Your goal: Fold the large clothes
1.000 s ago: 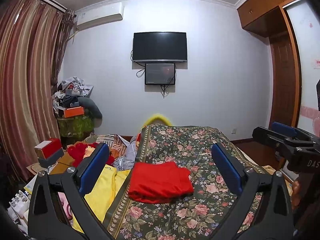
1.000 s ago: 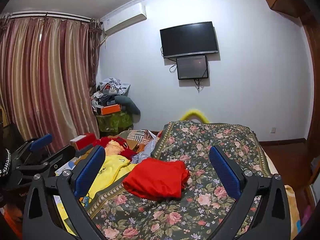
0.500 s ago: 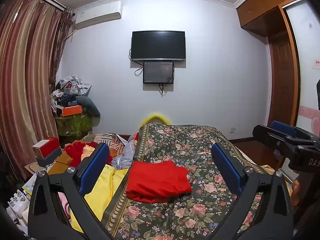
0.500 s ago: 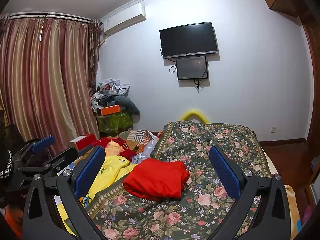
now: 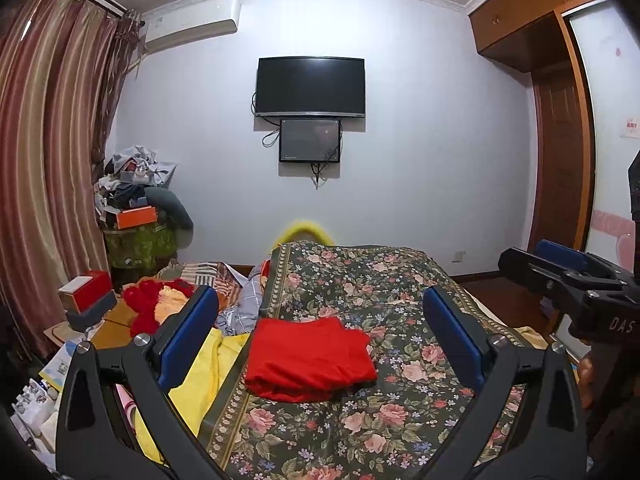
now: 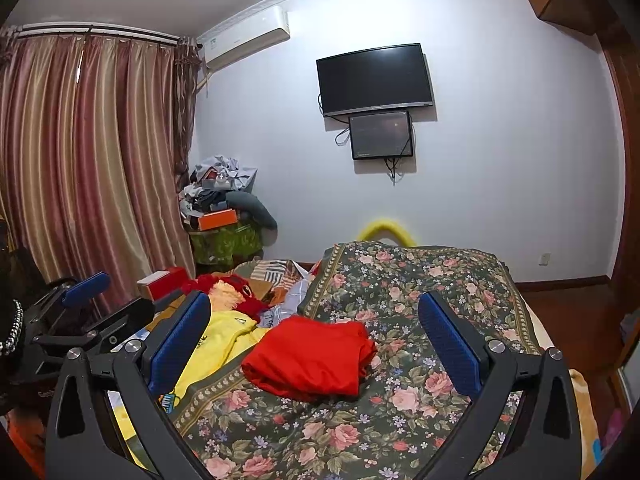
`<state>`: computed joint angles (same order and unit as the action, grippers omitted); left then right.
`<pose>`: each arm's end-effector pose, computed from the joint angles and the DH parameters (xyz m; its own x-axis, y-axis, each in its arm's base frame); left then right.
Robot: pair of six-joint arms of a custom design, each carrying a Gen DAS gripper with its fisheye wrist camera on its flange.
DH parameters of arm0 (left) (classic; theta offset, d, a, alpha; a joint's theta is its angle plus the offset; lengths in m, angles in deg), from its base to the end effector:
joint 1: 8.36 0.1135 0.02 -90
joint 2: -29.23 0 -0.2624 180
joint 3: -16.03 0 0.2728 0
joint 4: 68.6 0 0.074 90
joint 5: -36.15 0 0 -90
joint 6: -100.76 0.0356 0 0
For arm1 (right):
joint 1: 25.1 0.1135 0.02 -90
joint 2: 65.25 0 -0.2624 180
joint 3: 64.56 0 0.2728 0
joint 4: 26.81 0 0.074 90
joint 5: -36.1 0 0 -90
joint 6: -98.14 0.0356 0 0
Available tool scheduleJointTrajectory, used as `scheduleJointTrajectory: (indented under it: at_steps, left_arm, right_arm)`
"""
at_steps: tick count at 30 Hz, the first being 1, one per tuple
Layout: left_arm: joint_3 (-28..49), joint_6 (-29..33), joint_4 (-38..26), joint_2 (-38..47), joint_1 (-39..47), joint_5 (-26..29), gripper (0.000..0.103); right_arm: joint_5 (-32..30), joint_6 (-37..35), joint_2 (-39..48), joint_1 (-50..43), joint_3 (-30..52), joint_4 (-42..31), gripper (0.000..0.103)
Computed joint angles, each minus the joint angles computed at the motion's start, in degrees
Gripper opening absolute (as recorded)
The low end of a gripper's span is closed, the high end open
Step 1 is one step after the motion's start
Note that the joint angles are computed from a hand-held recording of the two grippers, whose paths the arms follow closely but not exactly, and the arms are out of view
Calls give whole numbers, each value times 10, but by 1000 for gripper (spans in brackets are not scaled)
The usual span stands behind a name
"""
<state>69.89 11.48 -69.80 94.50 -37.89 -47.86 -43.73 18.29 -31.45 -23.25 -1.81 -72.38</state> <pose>0.2456 -0.1434 0.2740 -0.1827 0.1178 -0.9761 0.5811 0.8137 -0.0105 0.1453 -0.0016 0.3603 -0.2572 0.1652 -0.9521 0.1856 0.9754 0.1192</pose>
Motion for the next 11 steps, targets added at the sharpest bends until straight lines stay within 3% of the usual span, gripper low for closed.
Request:
scheduleJointTrajectory:
  at_steps: [11]
  left_arm:
    - [-1,-9,-3,-3,8,15,103]
  right_arm:
    - [19,3,7,18,3,-2,103]
